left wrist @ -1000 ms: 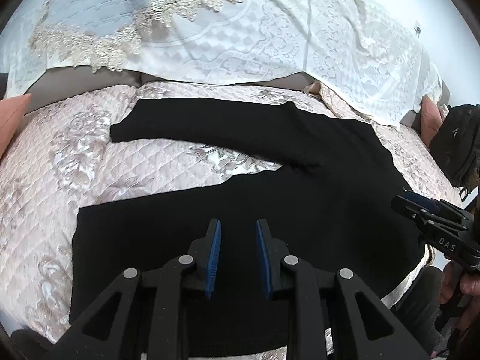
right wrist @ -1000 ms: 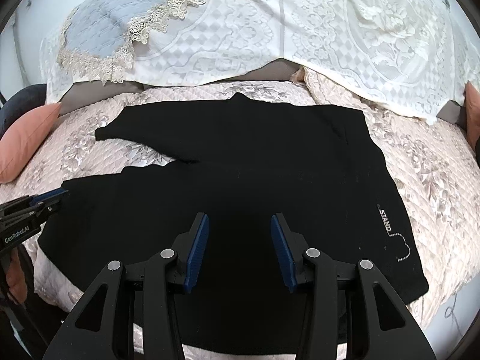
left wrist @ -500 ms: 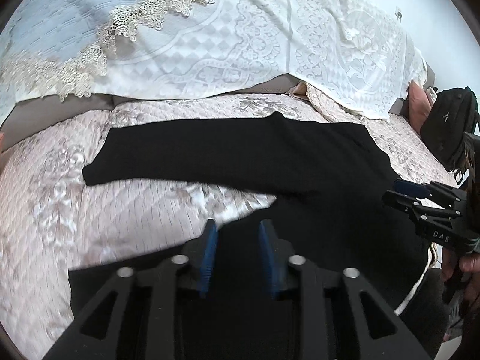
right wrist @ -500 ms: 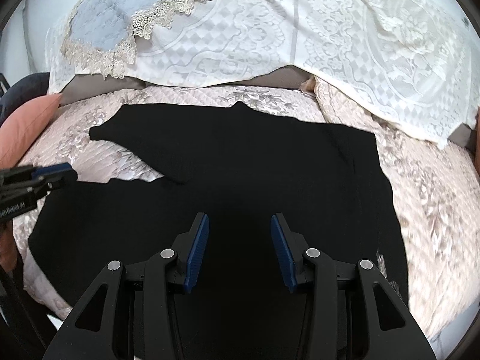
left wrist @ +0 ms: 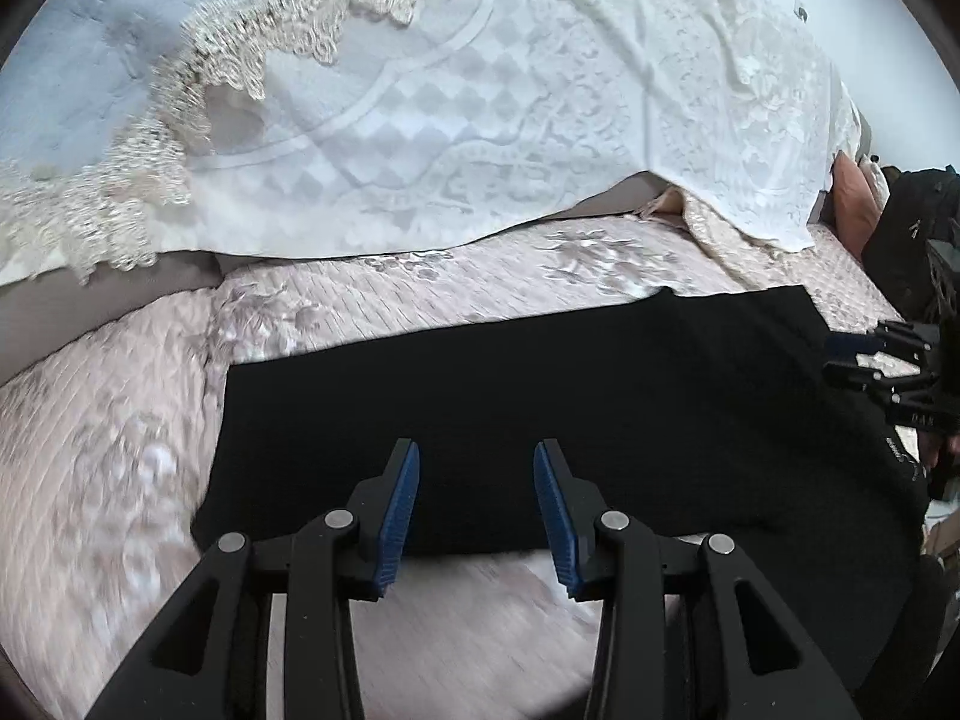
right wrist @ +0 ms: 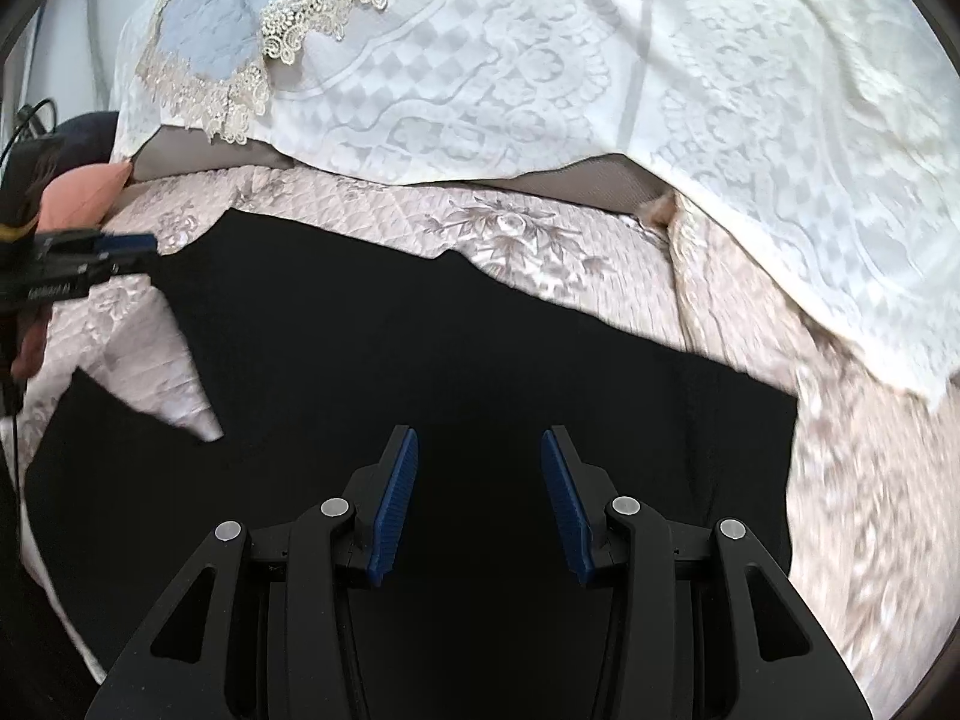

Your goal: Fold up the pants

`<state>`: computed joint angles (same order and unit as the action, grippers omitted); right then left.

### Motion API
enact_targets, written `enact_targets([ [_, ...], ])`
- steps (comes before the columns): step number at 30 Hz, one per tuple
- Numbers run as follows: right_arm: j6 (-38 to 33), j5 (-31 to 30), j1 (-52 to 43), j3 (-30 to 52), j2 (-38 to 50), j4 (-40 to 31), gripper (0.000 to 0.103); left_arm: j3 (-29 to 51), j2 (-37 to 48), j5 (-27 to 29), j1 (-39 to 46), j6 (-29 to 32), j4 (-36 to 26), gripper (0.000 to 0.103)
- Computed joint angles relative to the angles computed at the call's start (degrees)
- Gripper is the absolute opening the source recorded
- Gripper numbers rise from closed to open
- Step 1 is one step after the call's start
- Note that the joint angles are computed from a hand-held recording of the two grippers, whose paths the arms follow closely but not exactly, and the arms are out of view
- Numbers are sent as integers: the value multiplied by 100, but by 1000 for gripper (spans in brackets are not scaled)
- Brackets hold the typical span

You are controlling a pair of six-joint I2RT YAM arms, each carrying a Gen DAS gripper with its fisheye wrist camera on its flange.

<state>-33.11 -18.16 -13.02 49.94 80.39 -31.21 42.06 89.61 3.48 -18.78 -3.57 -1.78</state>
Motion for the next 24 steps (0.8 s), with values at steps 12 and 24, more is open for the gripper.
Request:
enact_targets([
  [12, -775, -178, 206, 2185, 2768, -152, 50, 2372, 2564, 205, 760, 1497, -342, 46],
  [24, -1745, -766, 26, 4285, 4387, -2040, 61, 3470, 3458, 1189, 1072, 2797, -1484, 65],
])
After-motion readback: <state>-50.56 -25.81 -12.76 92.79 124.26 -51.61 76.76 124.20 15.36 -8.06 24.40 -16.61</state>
